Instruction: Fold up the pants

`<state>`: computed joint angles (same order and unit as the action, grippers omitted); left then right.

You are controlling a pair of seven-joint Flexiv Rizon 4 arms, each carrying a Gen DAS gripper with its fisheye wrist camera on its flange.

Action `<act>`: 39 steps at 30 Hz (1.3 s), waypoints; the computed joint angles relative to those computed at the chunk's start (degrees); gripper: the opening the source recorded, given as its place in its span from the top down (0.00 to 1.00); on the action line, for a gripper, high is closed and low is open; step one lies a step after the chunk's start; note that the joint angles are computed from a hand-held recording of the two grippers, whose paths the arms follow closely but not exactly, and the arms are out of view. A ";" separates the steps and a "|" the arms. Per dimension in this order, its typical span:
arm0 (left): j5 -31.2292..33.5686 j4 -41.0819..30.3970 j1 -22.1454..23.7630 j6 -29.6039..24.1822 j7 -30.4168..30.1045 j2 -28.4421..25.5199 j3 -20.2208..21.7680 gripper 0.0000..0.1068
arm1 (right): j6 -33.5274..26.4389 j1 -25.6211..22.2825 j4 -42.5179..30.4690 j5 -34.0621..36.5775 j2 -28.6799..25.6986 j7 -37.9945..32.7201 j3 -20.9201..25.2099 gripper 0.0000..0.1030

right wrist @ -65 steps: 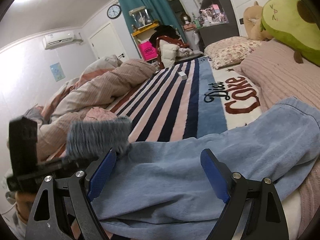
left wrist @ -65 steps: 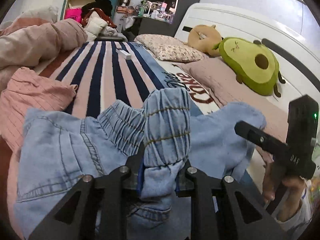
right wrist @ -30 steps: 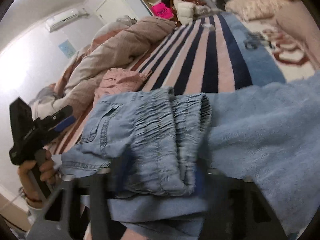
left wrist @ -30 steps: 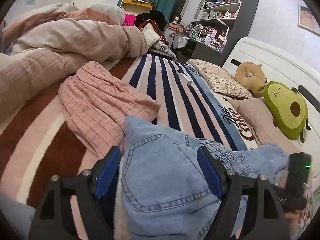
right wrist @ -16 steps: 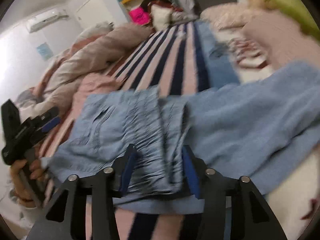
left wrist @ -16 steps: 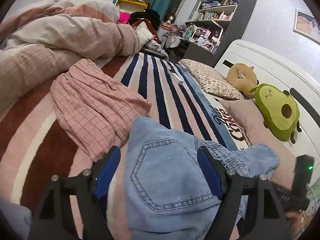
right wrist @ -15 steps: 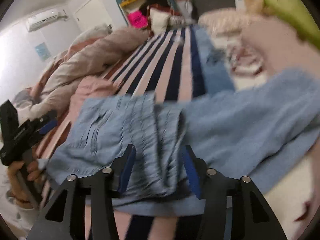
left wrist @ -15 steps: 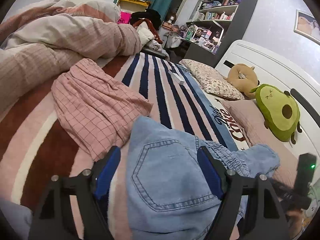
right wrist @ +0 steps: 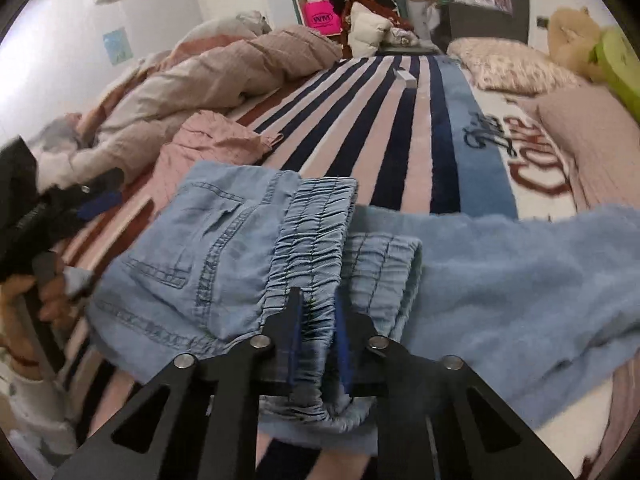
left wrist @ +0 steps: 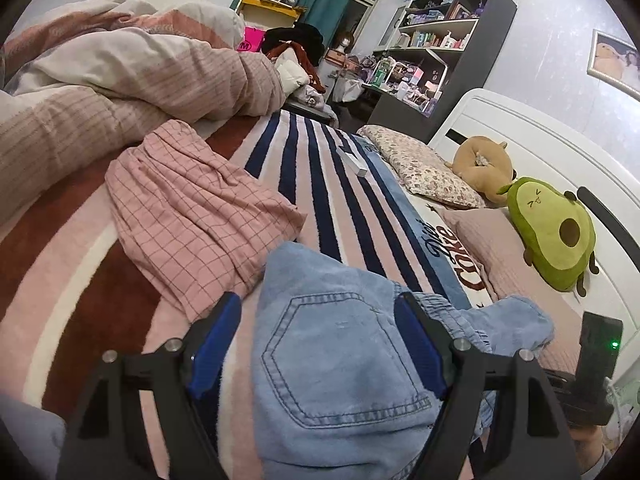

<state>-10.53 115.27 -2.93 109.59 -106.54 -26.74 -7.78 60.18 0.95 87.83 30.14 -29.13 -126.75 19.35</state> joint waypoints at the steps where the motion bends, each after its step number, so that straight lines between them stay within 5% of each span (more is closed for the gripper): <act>1: -0.10 -0.05 -0.10 -0.14 0.00 0.02 0.12 0.29 | -1.34 -1.09 0.06 1.00 0.46 -0.39 0.62 0.94; 10: 0.35 -0.03 0.58 -0.70 0.15 0.09 -0.39 0.29 | -5.03 -0.22 3.12 0.88 2.78 2.24 -2.79 0.90; 13: -0.16 -0.06 0.06 -1.09 0.25 0.13 0.25 0.29 | -1.22 0.22 4.23 0.09 3.59 3.64 -3.59 0.59; 16: -0.02 -0.03 0.47 -0.94 0.22 0.12 -0.18 0.29 | 1.95 0.11 5.09 -1.18 4.16 7.26 -5.27 0.56; 19: 0.39 -0.19 1.03 -0.68 0.13 -0.17 -0.80 0.29 | 5.99 -0.39 6.50 -2.80 4.50 12.54 -7.01 0.40; 22: -0.98 -0.74 -1.64 -1.36 0.74 -0.39 1.76 0.29 | 8.28 -0.49 8.70 -6.78 4.99 20.23 -9.56 0.36; 25: -1.98 -1.02 -2.72 -1.59 1.03 -0.60 2.58 0.29 | 7.43 -3.32 8.60 -6.72 4.50 22.19 -7.83 0.23; 31: -4.03 -1.37 -5.32 -2.02 1.59 -0.92 4.89 0.29 | 12.48 -2.37 7.30 -9.31 0.45 28.56 -8.90 0.23; 39: -5.69 -1.41 -6.44 -1.69 1.94 -1.23 5.71 0.29 | 20.99 -5.18 1.33 -9.75 -6.51 35.25 -4.70 0.24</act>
<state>-16.22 113.86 -9.38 107.90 -104.60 -27.96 -2.07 81.17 -4.23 89.17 20.39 -35.65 -91.50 14.65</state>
